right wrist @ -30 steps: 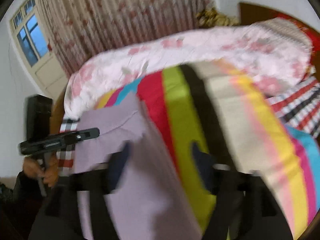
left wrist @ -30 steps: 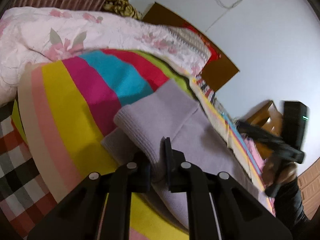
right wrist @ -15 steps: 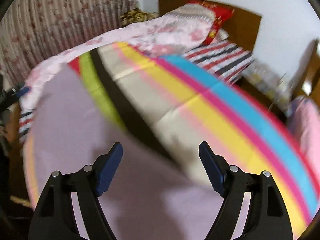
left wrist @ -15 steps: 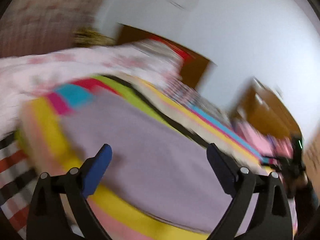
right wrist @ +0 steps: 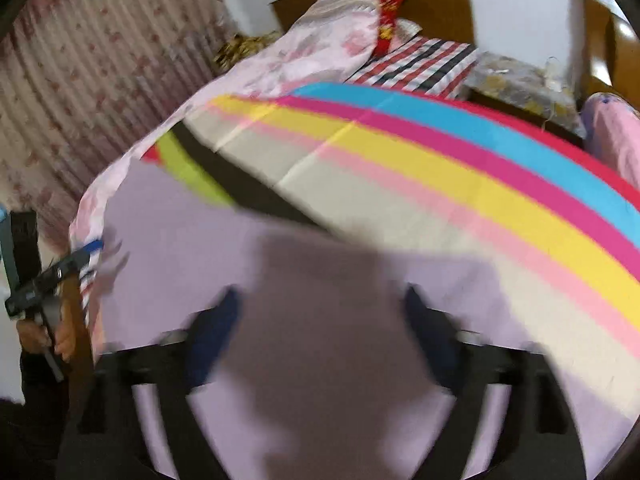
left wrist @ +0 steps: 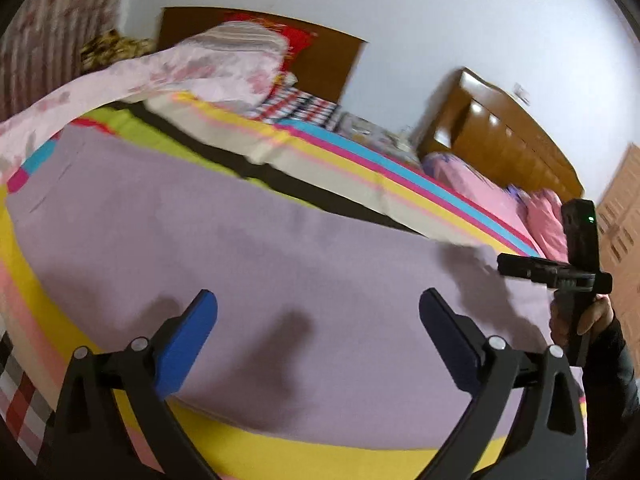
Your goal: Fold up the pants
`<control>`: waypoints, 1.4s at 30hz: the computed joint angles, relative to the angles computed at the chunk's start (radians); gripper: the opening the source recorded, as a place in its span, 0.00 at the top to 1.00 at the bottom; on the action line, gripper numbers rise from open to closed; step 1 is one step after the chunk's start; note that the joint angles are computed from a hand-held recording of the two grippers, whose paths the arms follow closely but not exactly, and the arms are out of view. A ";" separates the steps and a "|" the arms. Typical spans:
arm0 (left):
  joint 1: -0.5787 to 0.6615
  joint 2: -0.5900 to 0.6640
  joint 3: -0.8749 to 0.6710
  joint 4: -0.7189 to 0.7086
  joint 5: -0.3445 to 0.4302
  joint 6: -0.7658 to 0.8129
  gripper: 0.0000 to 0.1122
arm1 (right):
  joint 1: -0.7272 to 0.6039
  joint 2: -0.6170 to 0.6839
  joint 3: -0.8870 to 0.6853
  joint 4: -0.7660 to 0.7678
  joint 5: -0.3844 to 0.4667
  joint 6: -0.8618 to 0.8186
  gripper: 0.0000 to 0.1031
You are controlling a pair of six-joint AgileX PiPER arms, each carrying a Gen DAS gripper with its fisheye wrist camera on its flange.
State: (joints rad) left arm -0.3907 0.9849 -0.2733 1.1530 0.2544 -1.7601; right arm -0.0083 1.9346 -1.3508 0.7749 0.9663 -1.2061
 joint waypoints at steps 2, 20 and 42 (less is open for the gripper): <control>-0.106 0.107 -0.035 0.092 0.017 -0.111 0.10 | 0.009 0.003 0.044 -0.094 -0.115 0.021 0.12; -0.479 0.728 -0.551 -0.152 0.075 0.131 0.10 | -0.625 -0.067 0.027 -0.012 0.004 0.060 0.07; -0.727 0.739 -0.515 0.090 0.306 -0.192 0.10 | -0.896 -0.454 0.837 0.416 -0.088 -0.874 0.05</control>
State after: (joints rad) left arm -1.1177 1.7238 -0.7879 1.2435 0.5605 -1.9522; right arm -0.9043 1.4808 -0.5135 1.1907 0.8783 -2.0797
